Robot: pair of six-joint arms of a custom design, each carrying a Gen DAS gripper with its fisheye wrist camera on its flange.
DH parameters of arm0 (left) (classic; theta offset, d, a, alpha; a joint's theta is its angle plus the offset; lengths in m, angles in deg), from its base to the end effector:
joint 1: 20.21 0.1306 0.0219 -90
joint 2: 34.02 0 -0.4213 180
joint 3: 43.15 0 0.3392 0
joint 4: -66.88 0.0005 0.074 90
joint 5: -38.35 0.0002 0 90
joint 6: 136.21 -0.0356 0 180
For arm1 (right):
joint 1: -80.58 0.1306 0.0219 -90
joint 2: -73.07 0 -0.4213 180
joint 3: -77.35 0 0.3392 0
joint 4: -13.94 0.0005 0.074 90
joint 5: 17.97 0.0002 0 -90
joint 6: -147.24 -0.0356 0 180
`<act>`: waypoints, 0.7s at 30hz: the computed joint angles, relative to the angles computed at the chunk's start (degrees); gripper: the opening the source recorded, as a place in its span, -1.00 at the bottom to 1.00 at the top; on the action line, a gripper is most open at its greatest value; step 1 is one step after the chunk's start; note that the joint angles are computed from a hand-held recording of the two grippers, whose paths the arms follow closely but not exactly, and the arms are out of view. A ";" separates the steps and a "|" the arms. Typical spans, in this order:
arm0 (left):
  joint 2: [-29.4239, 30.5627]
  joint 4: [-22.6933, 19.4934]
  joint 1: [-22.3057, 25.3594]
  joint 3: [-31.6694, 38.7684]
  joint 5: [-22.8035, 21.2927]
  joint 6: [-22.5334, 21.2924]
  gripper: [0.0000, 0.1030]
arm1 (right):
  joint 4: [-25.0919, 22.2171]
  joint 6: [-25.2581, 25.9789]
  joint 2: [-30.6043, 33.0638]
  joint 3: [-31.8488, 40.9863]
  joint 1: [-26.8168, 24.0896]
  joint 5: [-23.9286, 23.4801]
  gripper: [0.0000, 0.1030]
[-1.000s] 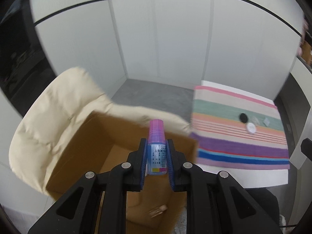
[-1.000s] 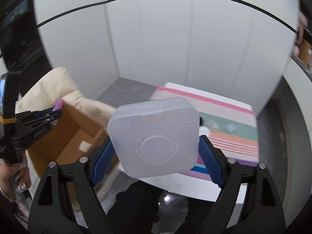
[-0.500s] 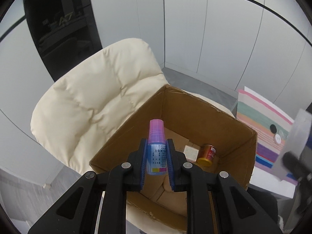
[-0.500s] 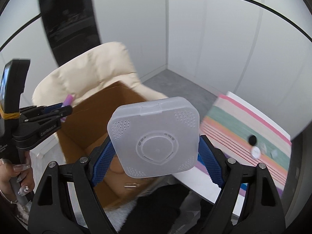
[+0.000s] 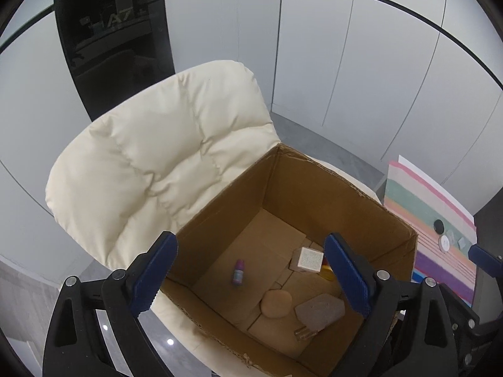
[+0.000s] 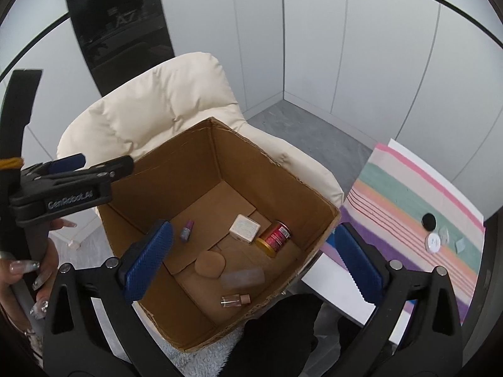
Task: Organize objects
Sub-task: 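Lower bottle and plastic box into the cardboard box and open both tools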
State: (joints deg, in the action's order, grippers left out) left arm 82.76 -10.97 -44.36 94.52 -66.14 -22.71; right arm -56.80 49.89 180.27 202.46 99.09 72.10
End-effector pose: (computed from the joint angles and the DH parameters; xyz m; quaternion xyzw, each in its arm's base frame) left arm 0.5396 -0.2327 0.5366 -0.0305 0.9513 -0.0033 0.3069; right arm 0.5078 0.1694 0.5499 -0.0920 0.9434 0.0708 0.3108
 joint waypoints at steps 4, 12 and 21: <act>0.21 0.07 -0.10 -0.02 0.08 -0.11 0.86 | -0.17 -0.99 0.03 -0.44 -0.77 -0.80 1.00; 0.56 0.16 -1.10 -0.49 0.04 -0.70 0.86 | 0.86 -1.78 -1.43 -2.72 -1.83 -0.18 1.00; 4.63 -1.79 -4.78 5.32 0.88 -4.65 0.86 | 1.53 -1.56 -4.42 -7.47 -5.43 1.42 1.00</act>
State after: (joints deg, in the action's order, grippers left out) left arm 87.39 -12.76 -49.14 99.85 -65.26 -27.36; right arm -55.27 48.33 175.85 194.99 93.66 73.52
